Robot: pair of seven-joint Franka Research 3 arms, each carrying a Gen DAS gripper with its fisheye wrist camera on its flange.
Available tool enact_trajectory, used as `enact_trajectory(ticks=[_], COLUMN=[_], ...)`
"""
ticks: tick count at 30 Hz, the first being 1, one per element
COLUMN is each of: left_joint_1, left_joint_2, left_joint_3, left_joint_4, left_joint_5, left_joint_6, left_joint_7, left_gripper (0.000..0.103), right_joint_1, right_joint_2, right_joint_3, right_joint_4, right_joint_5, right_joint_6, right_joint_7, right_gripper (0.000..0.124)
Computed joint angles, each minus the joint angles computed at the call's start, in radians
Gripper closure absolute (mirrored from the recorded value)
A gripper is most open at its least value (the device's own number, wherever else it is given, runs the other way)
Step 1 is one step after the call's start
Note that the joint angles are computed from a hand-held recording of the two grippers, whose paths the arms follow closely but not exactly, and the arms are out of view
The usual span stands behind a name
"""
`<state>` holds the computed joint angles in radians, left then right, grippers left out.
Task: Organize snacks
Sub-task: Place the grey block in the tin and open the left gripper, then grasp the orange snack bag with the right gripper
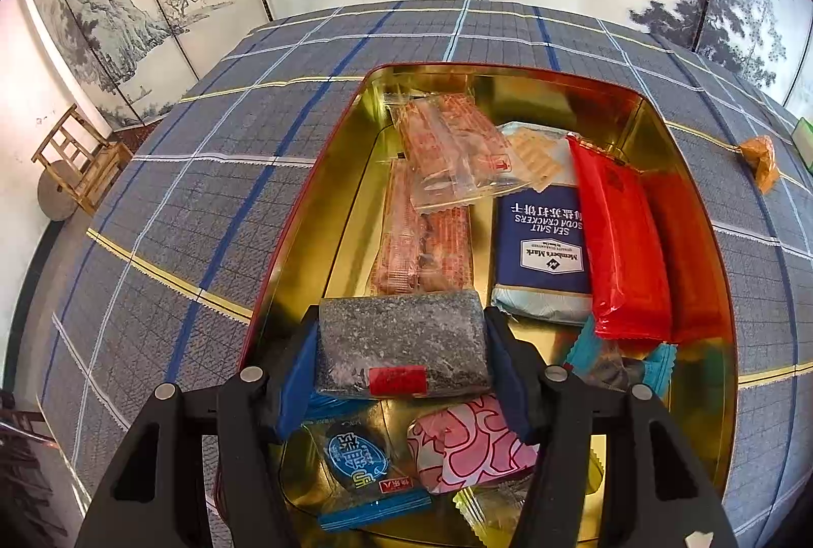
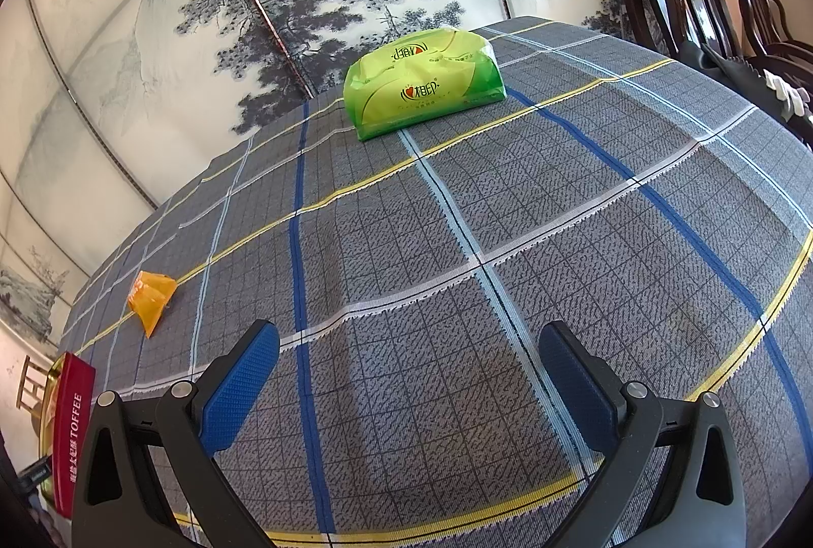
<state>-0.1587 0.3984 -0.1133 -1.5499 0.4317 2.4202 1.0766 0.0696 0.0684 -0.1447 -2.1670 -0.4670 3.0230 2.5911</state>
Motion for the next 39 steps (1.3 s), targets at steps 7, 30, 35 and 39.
enact_trajectory(ticks=[7,30,35,39], left_joint_1=[-0.011,0.072,0.033,0.037], left_joint_2=[-0.001,-0.569,-0.668,-0.72], left_joint_3=[0.009,-0.009,0.029,0.028], left_joint_4=[-0.007,-0.751,-0.889,-0.949], left_joint_5=[0.027,-0.181,-0.284,-0.311], left_joint_6=[0.014,0.544,0.501,0.468], left_joint_7=[-0.032,0.008,0.04,0.043], left_gripper=[0.04,0.0,0.0,0.0], right_joint_1=[0.0,0.114,0.191,0.197], right_joint_2=[0.0,0.34,0.56,0.705], right_joint_3=[0.0,0.156,0.089,0.078], right_joint_4=[0.001,0.56,0.908,1.134], right_joint_5=[0.002,0.301,0.314,0.384], right_joint_6=[-0.001,-0.29,-0.462,-0.575], right_joint_7=[-0.002,-0.655,-0.724,-0.762], right_gripper=[0.022,0.021,0.021,0.024])
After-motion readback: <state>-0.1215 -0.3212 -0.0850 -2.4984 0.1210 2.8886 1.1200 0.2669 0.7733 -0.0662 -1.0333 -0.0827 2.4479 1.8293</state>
